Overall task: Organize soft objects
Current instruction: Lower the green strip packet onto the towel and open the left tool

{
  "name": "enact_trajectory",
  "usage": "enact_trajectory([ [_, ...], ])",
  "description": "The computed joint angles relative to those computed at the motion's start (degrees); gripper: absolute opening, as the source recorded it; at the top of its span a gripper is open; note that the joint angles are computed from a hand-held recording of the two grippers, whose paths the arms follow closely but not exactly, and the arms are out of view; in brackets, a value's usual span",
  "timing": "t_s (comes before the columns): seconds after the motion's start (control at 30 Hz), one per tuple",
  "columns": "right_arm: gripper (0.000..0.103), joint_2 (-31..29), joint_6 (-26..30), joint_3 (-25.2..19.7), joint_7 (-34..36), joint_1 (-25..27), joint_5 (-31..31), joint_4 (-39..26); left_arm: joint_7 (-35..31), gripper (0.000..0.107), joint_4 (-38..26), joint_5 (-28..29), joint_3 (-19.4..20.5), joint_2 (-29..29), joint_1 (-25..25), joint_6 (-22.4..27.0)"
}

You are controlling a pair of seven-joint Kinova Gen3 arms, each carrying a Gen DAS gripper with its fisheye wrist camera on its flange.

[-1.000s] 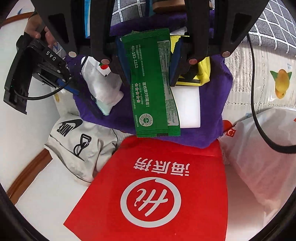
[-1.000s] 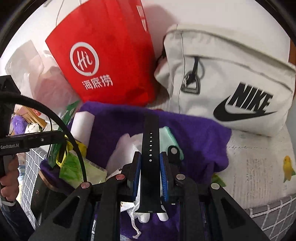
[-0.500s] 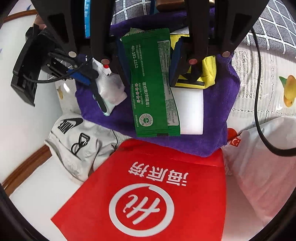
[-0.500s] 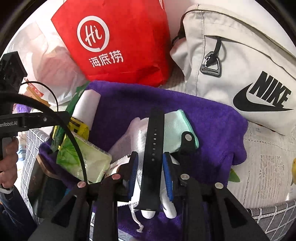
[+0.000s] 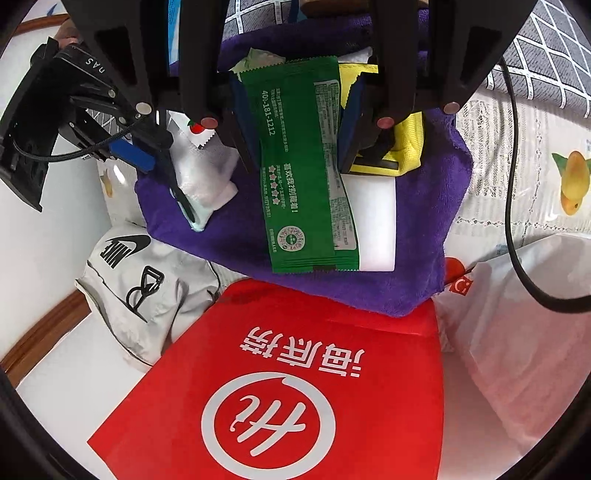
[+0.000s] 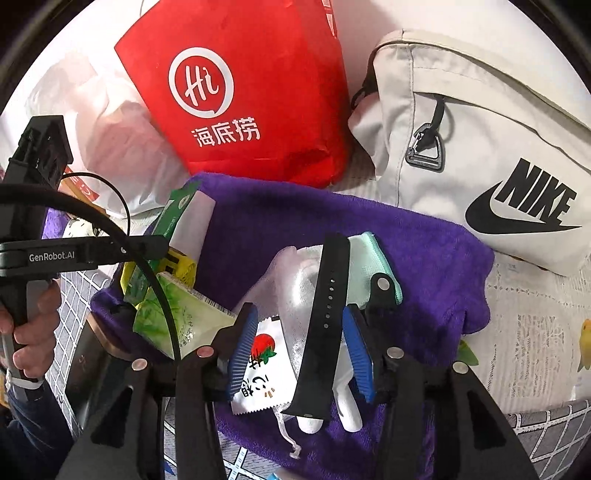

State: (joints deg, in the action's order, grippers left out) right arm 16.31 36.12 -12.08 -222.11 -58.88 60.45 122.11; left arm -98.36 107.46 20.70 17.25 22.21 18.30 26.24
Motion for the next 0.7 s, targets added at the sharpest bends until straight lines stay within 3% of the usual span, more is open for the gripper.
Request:
enact_trajectory([
  [0.4,0.048,0.0,-0.3,-0.2,1.2,0.7,-1.6,-0.4,2.6,0.046,-1.9,-3.3,-1.9,0.9,2.5,2.6],
  [0.53,0.049,0.3,-0.4,0.2,2.9,0.8,-3.3,-1.1,4.4,0.061,-2.7,-4.8,-2.6,0.8,3.8,3.9],
  [0.6,0.056,0.4,0.0,0.5,2.8,0.3,-3.5,-1.2,5.3,0.068,-2.4,-6.0,-3.2,0.1,4.7,3.7],
  [0.7,0.058,0.9,0.9,0.5,4.4,0.2,-5.2,-2.2,6.6,0.075,-2.1,-7.3,-3.6,-0.9,5.3,3.8],
])
